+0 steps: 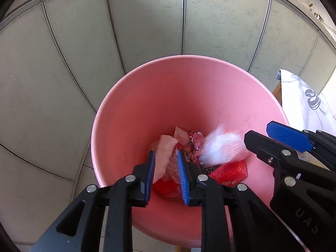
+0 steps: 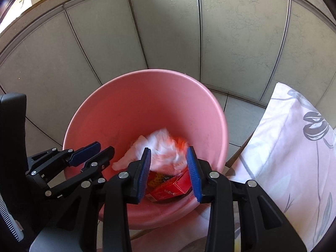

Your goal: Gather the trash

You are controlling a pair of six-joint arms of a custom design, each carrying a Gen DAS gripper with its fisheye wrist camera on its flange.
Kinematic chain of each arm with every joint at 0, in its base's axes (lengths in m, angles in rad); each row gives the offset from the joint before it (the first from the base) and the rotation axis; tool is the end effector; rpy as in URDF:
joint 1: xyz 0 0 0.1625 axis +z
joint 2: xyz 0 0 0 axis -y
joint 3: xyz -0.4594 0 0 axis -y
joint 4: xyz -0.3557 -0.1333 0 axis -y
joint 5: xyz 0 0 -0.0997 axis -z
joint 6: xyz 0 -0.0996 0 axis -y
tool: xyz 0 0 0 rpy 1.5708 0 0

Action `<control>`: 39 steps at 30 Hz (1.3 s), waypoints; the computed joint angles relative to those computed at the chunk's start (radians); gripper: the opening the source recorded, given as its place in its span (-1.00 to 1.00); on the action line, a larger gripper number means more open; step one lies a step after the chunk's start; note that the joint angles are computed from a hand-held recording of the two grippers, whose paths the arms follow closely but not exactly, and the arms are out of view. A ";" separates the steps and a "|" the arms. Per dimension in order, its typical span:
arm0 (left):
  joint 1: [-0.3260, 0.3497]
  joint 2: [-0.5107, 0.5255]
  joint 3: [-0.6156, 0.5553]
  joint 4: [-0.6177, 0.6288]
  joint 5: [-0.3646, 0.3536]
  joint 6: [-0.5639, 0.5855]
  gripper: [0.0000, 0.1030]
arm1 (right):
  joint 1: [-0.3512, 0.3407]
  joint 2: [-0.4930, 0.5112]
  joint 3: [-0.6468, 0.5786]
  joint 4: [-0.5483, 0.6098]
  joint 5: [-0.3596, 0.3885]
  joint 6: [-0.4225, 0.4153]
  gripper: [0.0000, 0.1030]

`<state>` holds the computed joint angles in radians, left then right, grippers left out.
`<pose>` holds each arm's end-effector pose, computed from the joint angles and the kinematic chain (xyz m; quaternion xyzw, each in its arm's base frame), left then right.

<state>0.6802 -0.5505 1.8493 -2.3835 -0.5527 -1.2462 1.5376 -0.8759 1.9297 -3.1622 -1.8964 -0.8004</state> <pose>-0.2911 -0.5160 -0.0326 -0.0345 0.8549 -0.3134 0.4120 0.0813 -0.6070 0.1762 0.3161 -0.8983 0.1764 0.2490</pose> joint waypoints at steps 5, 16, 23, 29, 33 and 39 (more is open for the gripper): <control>-0.009 -0.012 0.020 -0.031 -0.003 0.008 -0.47 | -0.004 -0.020 0.012 0.003 0.017 0.016 -0.11; -0.072 -0.039 0.081 -0.098 0.008 0.014 -0.39 | -0.015 -0.107 0.107 -0.058 0.066 0.021 -0.10; -0.124 -0.070 0.116 -0.108 0.035 -0.008 -0.18 | -0.020 -0.166 0.189 -0.151 0.088 -0.009 -0.10; -0.175 -0.082 0.131 -0.102 0.044 -0.020 -0.17 | -0.030 -0.214 0.257 -0.215 0.102 -0.026 0.06; -0.205 -0.085 0.138 -0.096 0.049 -0.026 -0.16 | -0.046 -0.247 0.298 -0.237 0.116 -0.035 0.11; -0.239 -0.081 0.144 -0.086 0.049 -0.037 -0.16 | -0.070 -0.294 0.346 -0.250 0.144 -0.031 0.11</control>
<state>0.4417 -0.6317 1.9933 -2.4692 -0.5041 -1.2835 1.4673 -1.1698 2.2754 -3.4123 -1.7519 -0.8318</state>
